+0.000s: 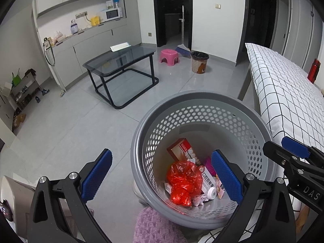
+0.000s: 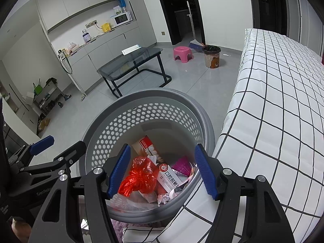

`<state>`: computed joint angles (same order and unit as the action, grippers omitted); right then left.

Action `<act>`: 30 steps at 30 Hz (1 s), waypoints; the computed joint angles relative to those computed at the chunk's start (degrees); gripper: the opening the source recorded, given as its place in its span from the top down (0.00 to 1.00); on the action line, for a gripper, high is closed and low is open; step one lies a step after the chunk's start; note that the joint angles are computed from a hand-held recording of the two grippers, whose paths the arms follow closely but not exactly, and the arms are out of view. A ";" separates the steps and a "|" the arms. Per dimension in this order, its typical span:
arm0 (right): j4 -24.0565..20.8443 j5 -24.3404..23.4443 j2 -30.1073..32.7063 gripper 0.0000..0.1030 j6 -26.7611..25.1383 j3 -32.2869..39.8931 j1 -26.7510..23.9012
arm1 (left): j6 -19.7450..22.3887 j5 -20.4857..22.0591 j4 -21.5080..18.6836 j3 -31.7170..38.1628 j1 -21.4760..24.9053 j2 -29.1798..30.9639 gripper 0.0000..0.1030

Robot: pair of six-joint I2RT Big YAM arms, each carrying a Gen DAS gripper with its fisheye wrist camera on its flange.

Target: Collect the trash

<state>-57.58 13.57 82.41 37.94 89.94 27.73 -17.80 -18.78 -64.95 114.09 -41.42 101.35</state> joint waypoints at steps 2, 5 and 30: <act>0.03 0.05 -0.01 0.39 -0.01 0.00 0.02 | 0.02 -0.29 0.30 -0.14 -0.06 -0.17 0.06; 0.02 0.03 0.00 0.39 -0.04 -0.01 -0.01 | -0.21 -0.62 0.69 -0.47 -0.03 -0.54 0.06; 0.07 0.02 -0.02 0.39 -0.02 -0.07 -0.01 | -0.31 -0.61 0.07 0.15 0.00 0.01 0.06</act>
